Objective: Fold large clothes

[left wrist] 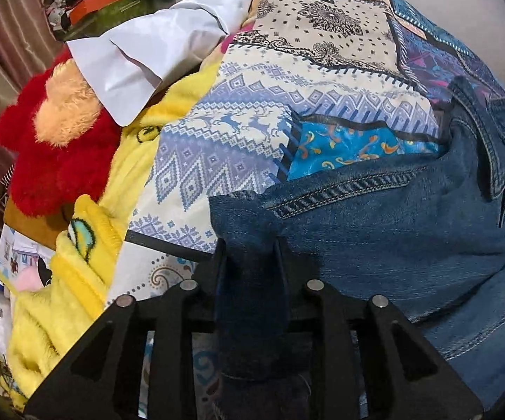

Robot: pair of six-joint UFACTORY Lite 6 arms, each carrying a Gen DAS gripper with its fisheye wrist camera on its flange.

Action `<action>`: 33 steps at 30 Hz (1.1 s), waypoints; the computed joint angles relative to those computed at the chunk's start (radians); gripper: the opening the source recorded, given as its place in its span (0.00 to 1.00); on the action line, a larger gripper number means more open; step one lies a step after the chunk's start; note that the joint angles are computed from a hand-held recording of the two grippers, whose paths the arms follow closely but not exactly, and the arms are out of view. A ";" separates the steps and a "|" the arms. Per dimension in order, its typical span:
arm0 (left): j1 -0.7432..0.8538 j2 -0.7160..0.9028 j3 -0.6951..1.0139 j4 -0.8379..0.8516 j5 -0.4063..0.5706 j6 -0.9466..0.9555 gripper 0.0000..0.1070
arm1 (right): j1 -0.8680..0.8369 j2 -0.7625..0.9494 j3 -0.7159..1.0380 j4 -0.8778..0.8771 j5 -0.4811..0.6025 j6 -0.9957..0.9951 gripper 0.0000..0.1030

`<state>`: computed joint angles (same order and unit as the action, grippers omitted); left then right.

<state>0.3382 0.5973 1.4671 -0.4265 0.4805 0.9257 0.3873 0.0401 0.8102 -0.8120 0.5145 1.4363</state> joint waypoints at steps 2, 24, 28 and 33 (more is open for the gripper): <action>0.001 -0.005 -0.007 0.005 -0.005 0.003 0.28 | -0.046 -0.036 -0.048 0.062 -0.078 -0.065 0.90; 0.496 -0.651 -0.145 -0.262 0.677 0.555 0.69 | 0.942 -0.425 0.284 0.048 0.846 0.229 0.92; 0.694 -0.662 -0.094 -0.298 0.897 0.682 0.77 | 1.219 -0.363 0.351 0.020 1.018 0.411 0.94; 0.886 -0.625 -0.094 -0.264 1.004 0.835 0.83 | 1.456 -0.270 0.371 0.096 1.132 0.620 0.94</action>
<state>1.2246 -0.0273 1.3735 -0.6906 1.4841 1.7602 1.8431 -0.2297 1.1810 -0.7159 1.6468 2.0561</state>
